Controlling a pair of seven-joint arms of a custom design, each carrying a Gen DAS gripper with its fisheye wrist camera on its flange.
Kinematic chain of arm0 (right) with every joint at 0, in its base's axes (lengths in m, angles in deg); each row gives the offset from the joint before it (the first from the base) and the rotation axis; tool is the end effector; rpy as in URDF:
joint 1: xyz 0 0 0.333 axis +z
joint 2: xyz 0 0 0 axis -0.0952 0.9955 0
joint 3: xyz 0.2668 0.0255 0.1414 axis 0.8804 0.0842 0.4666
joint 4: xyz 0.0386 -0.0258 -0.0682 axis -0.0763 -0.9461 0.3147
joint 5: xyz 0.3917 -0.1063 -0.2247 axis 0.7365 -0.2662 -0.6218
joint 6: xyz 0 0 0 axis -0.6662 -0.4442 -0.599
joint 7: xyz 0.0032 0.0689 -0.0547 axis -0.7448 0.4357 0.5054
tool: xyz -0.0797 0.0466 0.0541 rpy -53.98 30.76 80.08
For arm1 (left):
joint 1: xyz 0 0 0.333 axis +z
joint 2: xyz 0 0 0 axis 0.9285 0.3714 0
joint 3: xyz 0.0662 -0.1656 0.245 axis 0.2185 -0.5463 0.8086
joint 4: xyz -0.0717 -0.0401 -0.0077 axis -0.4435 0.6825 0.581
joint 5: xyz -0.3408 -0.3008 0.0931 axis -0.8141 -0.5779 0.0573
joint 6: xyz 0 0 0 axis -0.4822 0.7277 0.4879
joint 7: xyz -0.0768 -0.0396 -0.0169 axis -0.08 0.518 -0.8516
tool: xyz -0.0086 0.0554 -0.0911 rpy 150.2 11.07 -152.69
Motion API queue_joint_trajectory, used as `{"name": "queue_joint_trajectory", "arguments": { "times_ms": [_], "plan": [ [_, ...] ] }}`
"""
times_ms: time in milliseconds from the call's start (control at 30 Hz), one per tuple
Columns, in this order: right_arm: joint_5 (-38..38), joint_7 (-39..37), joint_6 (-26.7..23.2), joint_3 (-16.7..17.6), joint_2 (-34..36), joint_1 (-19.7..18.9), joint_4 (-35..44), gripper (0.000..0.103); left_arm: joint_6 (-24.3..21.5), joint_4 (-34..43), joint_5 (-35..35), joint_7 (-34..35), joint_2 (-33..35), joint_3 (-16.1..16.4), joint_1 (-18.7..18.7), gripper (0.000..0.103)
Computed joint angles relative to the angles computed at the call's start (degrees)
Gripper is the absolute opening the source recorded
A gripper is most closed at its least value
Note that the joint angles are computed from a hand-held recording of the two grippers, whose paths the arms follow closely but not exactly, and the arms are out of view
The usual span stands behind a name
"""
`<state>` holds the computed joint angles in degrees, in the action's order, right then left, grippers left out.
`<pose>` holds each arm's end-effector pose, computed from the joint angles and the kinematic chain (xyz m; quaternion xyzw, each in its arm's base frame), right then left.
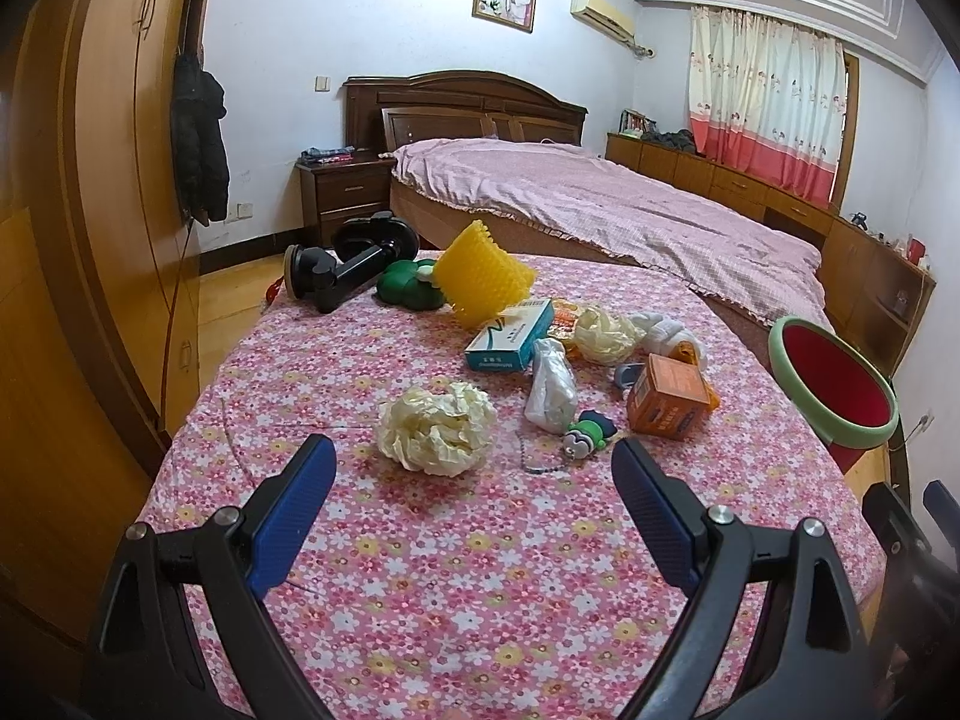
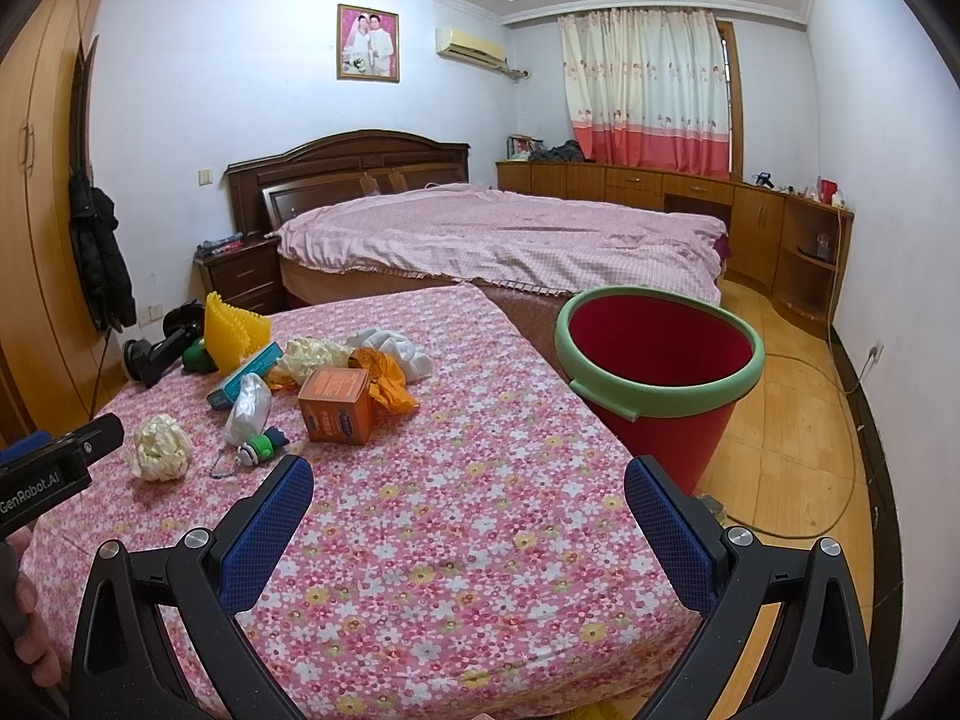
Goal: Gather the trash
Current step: 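Lower left gripper onto crumpled cream paper while right gripper approaches orange box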
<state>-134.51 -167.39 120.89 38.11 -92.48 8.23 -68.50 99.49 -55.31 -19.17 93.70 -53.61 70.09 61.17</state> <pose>0.4410 0.2526 0.5071 -0.4487 0.7280 -0.4356 0.2809 0.5452 -0.1639 0.5211 -0.5636 0.6809 -0.3905 0.2574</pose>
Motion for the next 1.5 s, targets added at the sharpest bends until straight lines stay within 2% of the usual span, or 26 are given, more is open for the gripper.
{"name": "queue_joint_trajectory", "arguments": {
  "times_ms": [133, 367, 433, 567, 600, 700, 733, 767, 933, 1067, 1167, 1267, 1333, 1500],
  "plan": [
    [0.7, -1.1, 1.5, -1.0, 0.8, -0.1, 0.5, 0.103, -1.2, 1.4, 2.9, -2.1, 1.3, -1.6, 2.5, 0.093],
    [1.7, -3.4, 4.1, -2.9, 3.4, -1.6, 2.2, 0.103, -4.1, 5.8, 13.3, -10.0, 6.0, -4.1, 7.1, 0.093],
    [1.7, -4.0, 5.7, -3.7, 4.2, -2.2, 2.5, 0.103, -5.1, 7.2, 16.2, -12.4, 7.5, -4.1, 7.5, 0.093],
    [2.0, -5.8, 7.7, -4.8, 6.3, -3.3, 3.8, 0.103, -7.5, 10.6, 17.1, -13.0, 11.1, -2.0, 5.7, 0.09],
    [2.6, -6.5, 8.5, -5.3, 6.8, -3.4, 4.1, 0.103, -7.8, 11.3, 16.4, -12.4, 11.8, -1.4, 5.0, 0.088],
    [4.3, -8.3, 10.7, -6.4, 8.5, -3.8, 5.2, 0.103, -9.5, 13.8, 8.7, -6.4, 14.4, 0.6, 2.6, 0.087],
    [4.8, -8.9, 11.5, -6.7, 9.2, -3.9, 5.6, 0.103, -10.3, 14.6, 7.0, -5.3, 15.1, 0.9, 2.2, 0.084],
    [5.3, -9.4, 12.1, -7.0, 9.8, -4.1, 6.1, 0.103, -11.3, 15.5, 5.7, -4.5, 15.8, 1.2, 2.0, 0.076],
    [9.5, -14.1, 16.1, -8.5, 13.3, -3.8, 8.6, 0.103, -15.3, 18.2, -6.1, 4.4, 17.9, 1.5, 1.3, 0.066],
    [11.0, -16.7, 16.9, -8.7, 16.4, -3.6, 11.2, 0.103, -15.5, 18.6, -8.1, 6.7, 18.4, 1.4, 1.0, 0.058],
    [13.5, -19.4, 17.2, -9.4, 18.7, -2.7, 13.2, 0.103, -15.7, 18.8, -11.6, 10.8, 18.4, 1.3, 1.0, 0.047],
    [17.0, -22.5, 17.3, -10.2, 20.8, -1.8, 14.9, 0.103, -16.4, 19.2, -17.2, 15.7, 18.2, 1.4, 1.1, 0.042],
    [18.7, -23.5, 17.4, -10.6, 22.1, -1.3, 16.0, 0.103, -16.9, 19.6, -20.4, 18.4, 18.0, 1.5, 1.2, 0.04],
    [21.4, -25.4, 17.9, -11.3, 24.5, -0.4, 18.4, 0.103, -16.3, 20.7, -22.7, 20.8, 18.0, 1.8, 1.4, 0.037]
  ]
}}
